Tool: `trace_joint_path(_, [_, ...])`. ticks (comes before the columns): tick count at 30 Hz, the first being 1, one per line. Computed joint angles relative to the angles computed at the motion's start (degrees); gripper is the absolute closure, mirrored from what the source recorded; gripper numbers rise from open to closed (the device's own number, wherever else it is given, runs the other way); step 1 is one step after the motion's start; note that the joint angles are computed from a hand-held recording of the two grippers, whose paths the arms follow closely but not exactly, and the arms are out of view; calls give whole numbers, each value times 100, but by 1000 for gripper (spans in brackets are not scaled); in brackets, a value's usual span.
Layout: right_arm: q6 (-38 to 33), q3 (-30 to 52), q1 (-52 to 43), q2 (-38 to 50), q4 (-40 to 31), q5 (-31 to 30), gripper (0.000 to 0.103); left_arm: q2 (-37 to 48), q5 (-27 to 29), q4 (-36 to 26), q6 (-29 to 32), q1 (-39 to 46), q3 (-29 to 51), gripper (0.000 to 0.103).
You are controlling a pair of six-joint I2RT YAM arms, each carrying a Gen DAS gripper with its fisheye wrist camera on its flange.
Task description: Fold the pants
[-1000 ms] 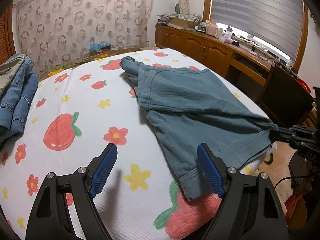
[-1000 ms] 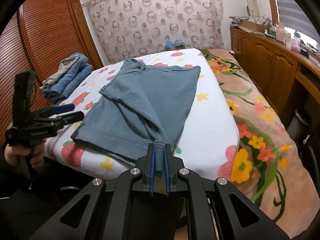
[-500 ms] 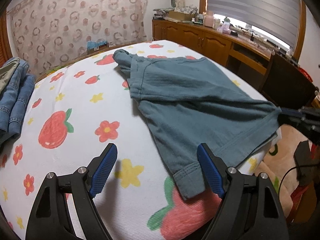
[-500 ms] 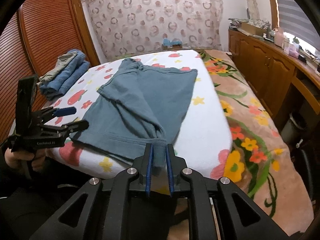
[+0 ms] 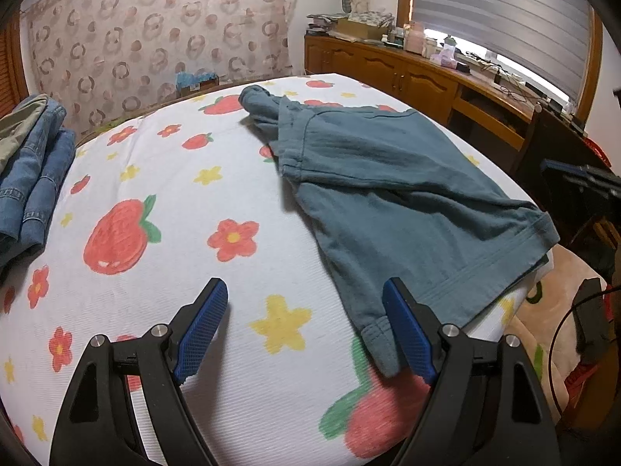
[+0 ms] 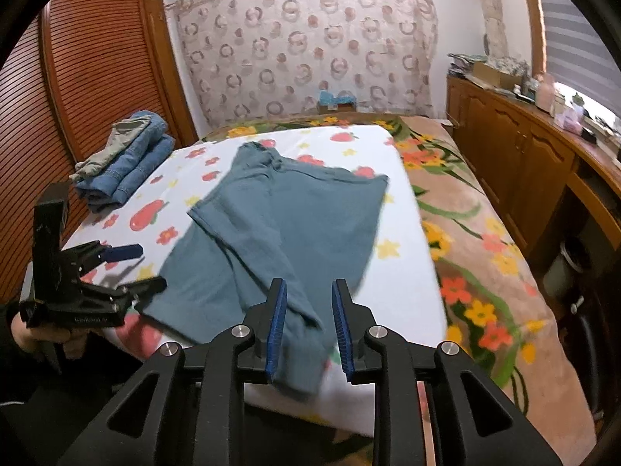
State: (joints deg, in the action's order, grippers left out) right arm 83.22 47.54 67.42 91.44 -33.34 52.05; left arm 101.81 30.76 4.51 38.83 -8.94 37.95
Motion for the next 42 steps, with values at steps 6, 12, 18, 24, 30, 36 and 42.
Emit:
trace_joint_path(6, [-1267,-35,-409,32,957,-121,76,29,72,-77,75,172,52,20])
trace_joint_path(12, [-2539,-263,-914,88,2197,-606,76,73,128,-162,52,346,186,20])
trace_joint_path(18, [-3474,-250,-1398,237,2801,-1176,76,32,452,-472,9,596,437,20])
trace_joint_path(24, [-4008,-241,-1821,304,3048,-1749,67,-4,560,-547,-11,755,593,20])
trace_joint_path(30, [-4550,-36,-2357,521,3184,-2418,61,55,605,-555,-58,876,728,20])
trace_joint_path(36, [-4996,348,-2684,835,2940,-2780,61,185,654,-560,-117,988,835,20])
trace_joint_path(42, [-5217,968,-2757,1222,2594,-2820,61,239,682,-565,-104,1036,839,20])
